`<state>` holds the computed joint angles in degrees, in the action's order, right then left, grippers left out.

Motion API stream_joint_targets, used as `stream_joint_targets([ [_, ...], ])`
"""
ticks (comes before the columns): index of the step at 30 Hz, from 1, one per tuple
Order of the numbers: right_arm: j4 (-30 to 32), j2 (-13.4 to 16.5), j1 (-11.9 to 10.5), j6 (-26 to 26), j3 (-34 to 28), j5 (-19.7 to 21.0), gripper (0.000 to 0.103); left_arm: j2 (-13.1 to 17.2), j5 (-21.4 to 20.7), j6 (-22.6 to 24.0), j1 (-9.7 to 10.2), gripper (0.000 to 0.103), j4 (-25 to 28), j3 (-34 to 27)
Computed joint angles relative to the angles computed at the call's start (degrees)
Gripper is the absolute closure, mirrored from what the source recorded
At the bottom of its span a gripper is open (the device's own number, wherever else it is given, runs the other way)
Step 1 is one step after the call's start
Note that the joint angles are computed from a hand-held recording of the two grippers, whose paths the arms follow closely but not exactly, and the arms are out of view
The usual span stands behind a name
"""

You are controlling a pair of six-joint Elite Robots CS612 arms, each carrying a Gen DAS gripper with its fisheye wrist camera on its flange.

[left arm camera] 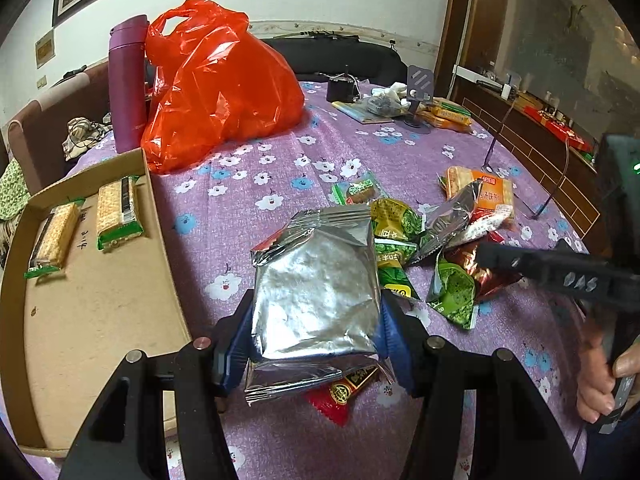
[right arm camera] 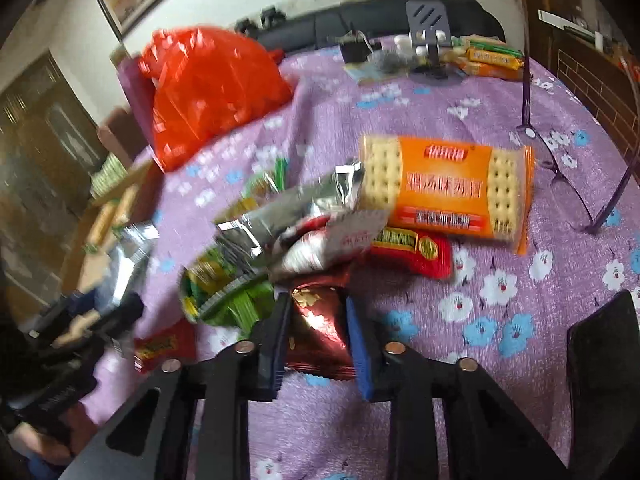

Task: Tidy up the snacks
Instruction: 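Grasp the red-brown snack bag with the right gripper while the left holds the foil bag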

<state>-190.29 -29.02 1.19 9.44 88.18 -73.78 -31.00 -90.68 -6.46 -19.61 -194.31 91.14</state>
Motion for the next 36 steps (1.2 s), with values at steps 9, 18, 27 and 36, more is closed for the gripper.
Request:
stream_joint_targets([
  [9, 0.3, -0.4, 0.4, -0.1, 0.0, -2.1, 0.089, 0.2, 0.3, -0.1, -0.11, 0.045, 0.0, -0.3],
  [18, 5.5, -0.7, 1.4, -4.5, -0.6, -6.1, 0.051, 0.3, 0.4, 0.0, -0.11, 0.045, 0.5, -0.5],
  [27, 8.3, -0.2, 2.3, -7.6, -1.5, -7.9, 0.064, 0.1, 0.6, 0.2, -0.17, 0.045, 0.1, -0.3],
  [36, -5.8, -0.3, 0.9, -5.5, 1.3, 1.6, 0.067, -0.1, 0.9, -0.5, -0.13, 0.045, -1.0, 0.1],
])
